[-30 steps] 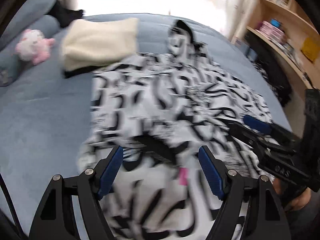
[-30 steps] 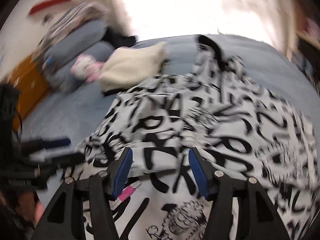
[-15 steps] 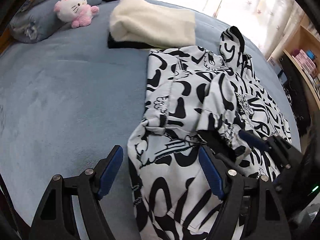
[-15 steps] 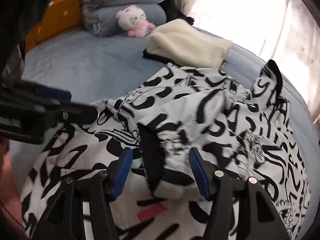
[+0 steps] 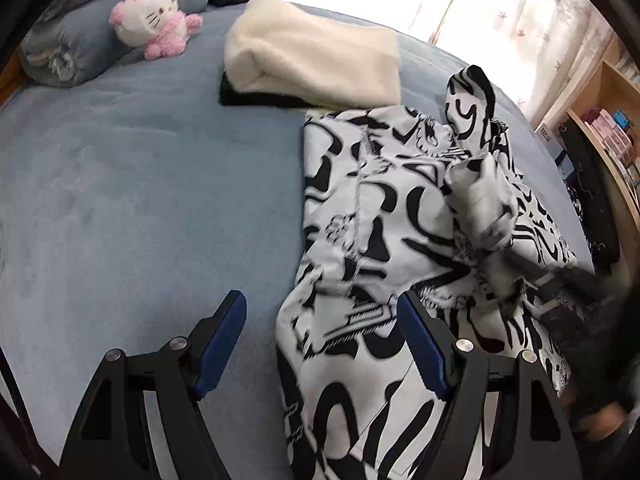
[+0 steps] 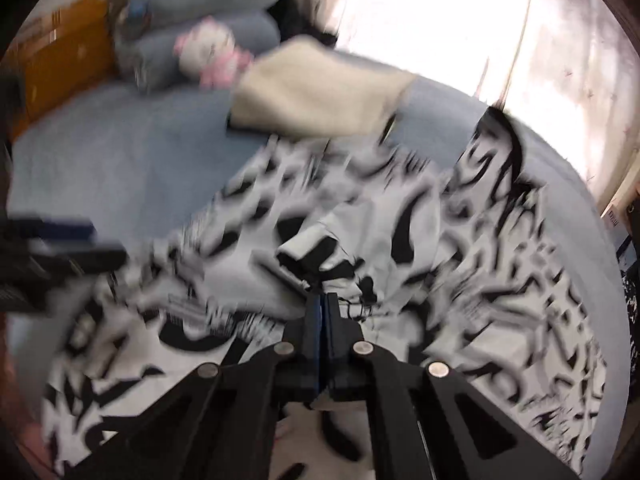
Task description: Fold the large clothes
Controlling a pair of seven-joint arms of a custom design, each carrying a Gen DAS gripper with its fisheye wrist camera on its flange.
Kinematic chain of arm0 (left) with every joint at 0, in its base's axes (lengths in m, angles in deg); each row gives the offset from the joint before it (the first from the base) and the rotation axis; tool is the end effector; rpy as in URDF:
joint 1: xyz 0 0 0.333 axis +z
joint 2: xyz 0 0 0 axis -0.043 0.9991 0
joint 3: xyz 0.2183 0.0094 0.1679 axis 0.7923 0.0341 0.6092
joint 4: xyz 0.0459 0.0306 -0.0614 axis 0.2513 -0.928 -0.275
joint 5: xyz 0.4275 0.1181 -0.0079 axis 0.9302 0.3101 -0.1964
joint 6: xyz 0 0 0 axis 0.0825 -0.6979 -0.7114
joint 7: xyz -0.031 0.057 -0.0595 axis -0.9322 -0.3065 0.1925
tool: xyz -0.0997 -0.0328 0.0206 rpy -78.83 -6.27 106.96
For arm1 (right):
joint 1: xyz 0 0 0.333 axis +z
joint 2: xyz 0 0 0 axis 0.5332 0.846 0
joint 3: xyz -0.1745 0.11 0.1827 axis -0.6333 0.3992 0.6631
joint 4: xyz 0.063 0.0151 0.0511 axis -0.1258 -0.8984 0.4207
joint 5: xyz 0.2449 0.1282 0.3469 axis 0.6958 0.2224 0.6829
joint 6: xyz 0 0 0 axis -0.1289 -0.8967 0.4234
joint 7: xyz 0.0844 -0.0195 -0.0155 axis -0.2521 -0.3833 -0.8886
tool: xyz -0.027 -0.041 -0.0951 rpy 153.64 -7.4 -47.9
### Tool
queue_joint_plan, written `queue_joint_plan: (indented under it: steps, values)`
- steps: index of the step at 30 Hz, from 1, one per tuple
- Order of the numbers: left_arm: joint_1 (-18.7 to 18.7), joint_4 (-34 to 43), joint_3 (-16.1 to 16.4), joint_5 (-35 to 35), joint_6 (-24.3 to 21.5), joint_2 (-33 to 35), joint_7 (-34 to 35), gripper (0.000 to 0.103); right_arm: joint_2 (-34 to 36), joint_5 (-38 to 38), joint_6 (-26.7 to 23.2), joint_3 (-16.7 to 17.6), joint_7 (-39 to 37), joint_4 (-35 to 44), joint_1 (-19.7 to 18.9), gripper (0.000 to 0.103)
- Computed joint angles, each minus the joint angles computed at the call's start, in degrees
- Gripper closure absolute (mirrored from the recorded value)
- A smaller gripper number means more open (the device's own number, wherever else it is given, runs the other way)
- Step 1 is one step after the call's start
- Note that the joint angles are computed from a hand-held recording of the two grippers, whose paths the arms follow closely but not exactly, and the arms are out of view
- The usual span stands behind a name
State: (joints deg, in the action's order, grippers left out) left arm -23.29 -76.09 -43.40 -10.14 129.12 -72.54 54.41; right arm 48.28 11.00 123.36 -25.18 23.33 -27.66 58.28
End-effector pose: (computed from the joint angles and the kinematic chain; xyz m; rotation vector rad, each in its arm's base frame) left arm 0.3964 -0.3823 0.4923 -2.4072 1.3530 -0.6714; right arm 0.5382 0.3711 0.5022 -2.3504 0.7401 -0.4787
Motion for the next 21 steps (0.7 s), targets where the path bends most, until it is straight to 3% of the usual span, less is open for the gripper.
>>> queue_joint_plan:
  steps: [3, 7, 10, 15, 17, 18, 19, 21]
  values:
    - [0.7, 2.4, 0.0, 2.1, -0.1, 2.0, 1.4, 0.027, -0.3, 9.7, -0.4, -1.7, -3.3, 4.4, -1.7, 0.102]
    - [1.3, 6.3, 0.6, 4.7, 0.2, 5.8, 3.8, 0.027, 3.6, 15.3, -3.7, -3.8, -1.2, 11.5, -5.5, 0.102]
    - [1.3, 9.0, 1.8, 5.2, 1.6, 9.4, 6.3, 0.027, 10.0, 16.9, -9.4, -4.9, 3.9, 18.3, -9.3, 0.101]
    - [1.4, 12.3, 4.7, 1.9, 4.1, 15.5, 12.6, 0.027, 22.9, 18.9, -23.5, -5.1, 13.0, 29.0, -16.0, 0.096]
    - [1.8, 12.2, 5.9, -0.4, 5.2, 16.5, 14.9, 0.027, 24.0, 23.1, -25.4, -3.4, 12.5, 29.1, -19.0, 0.076]
    - [2.0, 11.9, 6.4, -1.3, 6.6, 16.8, 15.8, 0.027, 24.1, 26.9, -25.6, -2.3, 10.8, 28.6, -20.8, 0.060]
    - [2.4, 11.9, 6.9, -1.8, 7.0, 17.2, 16.3, 0.027, 24.0, 30.0, -25.6, -1.4, 9.3, 28.0, -22.0, 0.052]
    - [3.0, 11.6, 7.5, -2.6, 8.4, 17.7, 16.8, 0.027, 25.6, 34.2, -26.3, -0.5, 7.5, 29.6, -23.4, 0.050]
